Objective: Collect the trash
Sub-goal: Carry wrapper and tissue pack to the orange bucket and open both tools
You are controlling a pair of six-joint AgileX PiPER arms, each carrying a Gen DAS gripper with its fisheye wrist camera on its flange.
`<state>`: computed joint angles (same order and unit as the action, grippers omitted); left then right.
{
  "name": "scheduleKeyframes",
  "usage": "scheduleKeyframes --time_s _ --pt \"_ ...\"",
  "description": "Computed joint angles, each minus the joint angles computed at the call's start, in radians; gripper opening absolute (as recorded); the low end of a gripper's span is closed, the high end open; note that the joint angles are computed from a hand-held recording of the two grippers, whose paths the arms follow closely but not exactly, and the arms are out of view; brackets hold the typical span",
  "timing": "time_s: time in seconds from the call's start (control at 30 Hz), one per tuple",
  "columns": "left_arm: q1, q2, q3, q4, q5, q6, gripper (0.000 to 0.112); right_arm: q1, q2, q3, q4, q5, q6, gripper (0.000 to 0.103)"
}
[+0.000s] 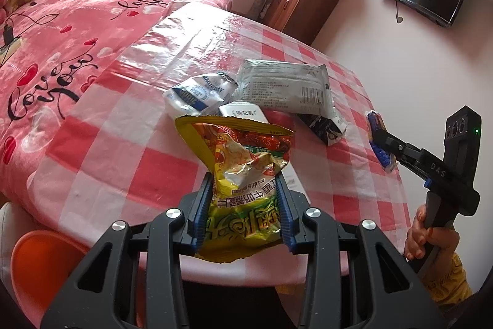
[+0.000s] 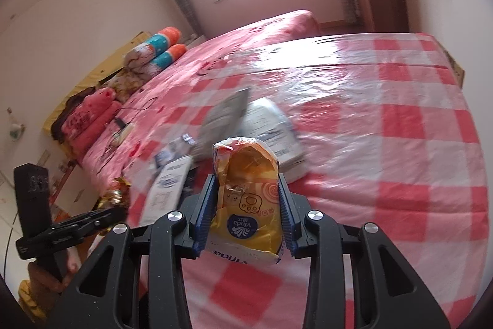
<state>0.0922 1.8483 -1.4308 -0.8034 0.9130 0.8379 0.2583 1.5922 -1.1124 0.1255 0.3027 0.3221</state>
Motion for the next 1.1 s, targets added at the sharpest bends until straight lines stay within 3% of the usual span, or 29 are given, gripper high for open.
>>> scheduleKeyframes --time_s 0.13,0.27,0.6,1.1 --pt "0.043 -0.018 0.025 -0.016 0.021 0.034 0.040 0.070 0.024 -0.041 0.032 0.022 -0.027 0.039" --pt "0.089 -0.042 0.056 -0.024 0.035 0.066 0.040 0.112 0.069 -0.091 0.166 0.048 -0.152 0.039" --pt "0.260 -0.088 0.145 0.031 0.046 0.107 0.040 0.248 0.243 -0.308 0.396 0.180 -0.375 0.040" --pt "0.489 0.020 0.204 0.154 -0.008 0.112 0.040 0.458 0.609 -0.827 0.320 0.448 -0.352 0.042"
